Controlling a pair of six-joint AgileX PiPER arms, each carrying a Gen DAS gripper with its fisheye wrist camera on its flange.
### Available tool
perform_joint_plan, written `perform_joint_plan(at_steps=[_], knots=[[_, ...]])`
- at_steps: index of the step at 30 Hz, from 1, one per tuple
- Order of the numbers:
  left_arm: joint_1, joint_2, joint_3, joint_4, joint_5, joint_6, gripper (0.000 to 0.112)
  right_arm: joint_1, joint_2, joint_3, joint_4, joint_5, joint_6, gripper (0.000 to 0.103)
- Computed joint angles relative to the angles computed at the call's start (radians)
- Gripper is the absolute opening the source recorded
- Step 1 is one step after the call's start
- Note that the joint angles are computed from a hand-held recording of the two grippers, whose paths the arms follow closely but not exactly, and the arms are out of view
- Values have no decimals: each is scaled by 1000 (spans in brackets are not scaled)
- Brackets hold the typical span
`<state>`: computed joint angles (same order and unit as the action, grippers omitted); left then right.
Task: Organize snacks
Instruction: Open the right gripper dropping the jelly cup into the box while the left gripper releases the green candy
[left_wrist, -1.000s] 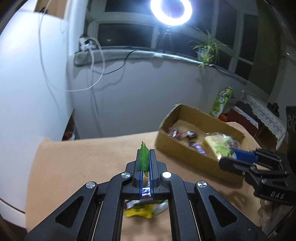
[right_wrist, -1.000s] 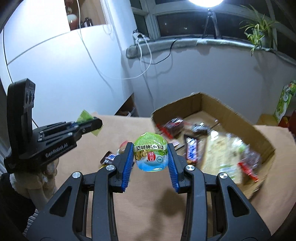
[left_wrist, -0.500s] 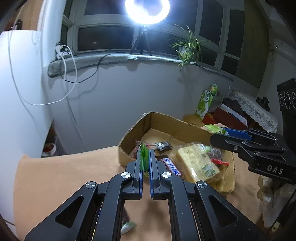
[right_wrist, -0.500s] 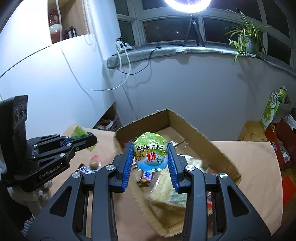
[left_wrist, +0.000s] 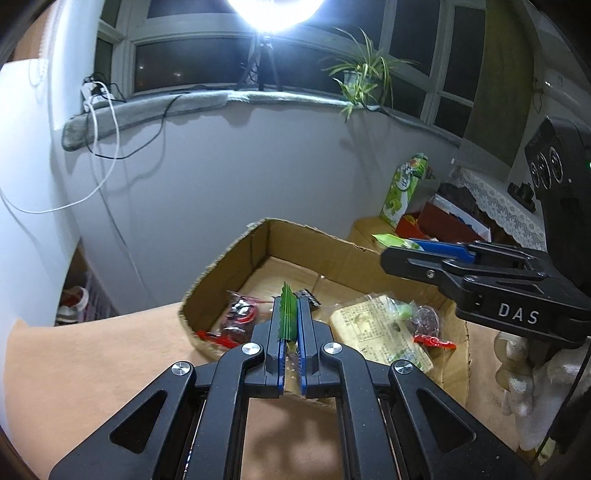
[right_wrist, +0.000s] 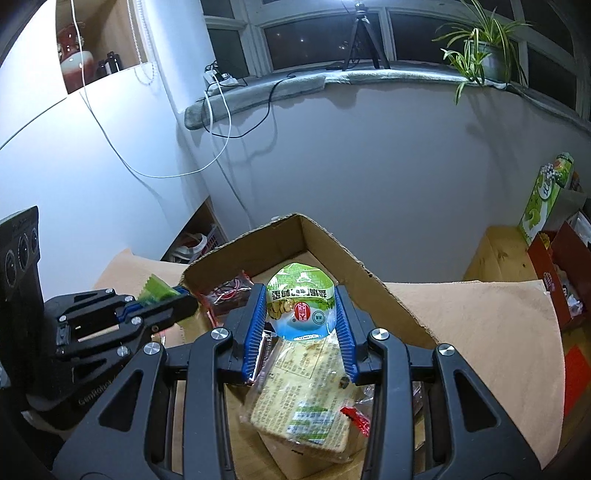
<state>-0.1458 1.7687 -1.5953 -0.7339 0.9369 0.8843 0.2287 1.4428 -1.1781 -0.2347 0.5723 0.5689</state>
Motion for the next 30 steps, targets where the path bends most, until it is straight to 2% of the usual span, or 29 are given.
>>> perform_joint_plan(at_steps=[10, 13, 15, 16, 18, 20, 30], knots=[[-42, -7, 3, 22, -16, -10, 4, -13, 4, 2, 5, 3, -11, 41], [-46, -17, 10, 24, -24, -9, 18, -4, -4, 5, -31, 11, 25, 45], [-47, -19, 10, 23, -25, -11, 21, 2, -12, 11, -51, 12, 46, 58], [-48, -23, 11, 23, -26, -12, 21, 4, -18, 13, -62, 11, 57, 59], [-51, -27, 14, 29, -32, -17, 33, 12, -29, 20, -85, 13, 79, 60], [-52, -35, 22, 29, -39, -17, 37, 17, -39, 24, -96, 18, 93, 60], [-40, -76, 48, 17, -35, -10, 37, 65, -85, 30, -168, 61, 172, 61]])
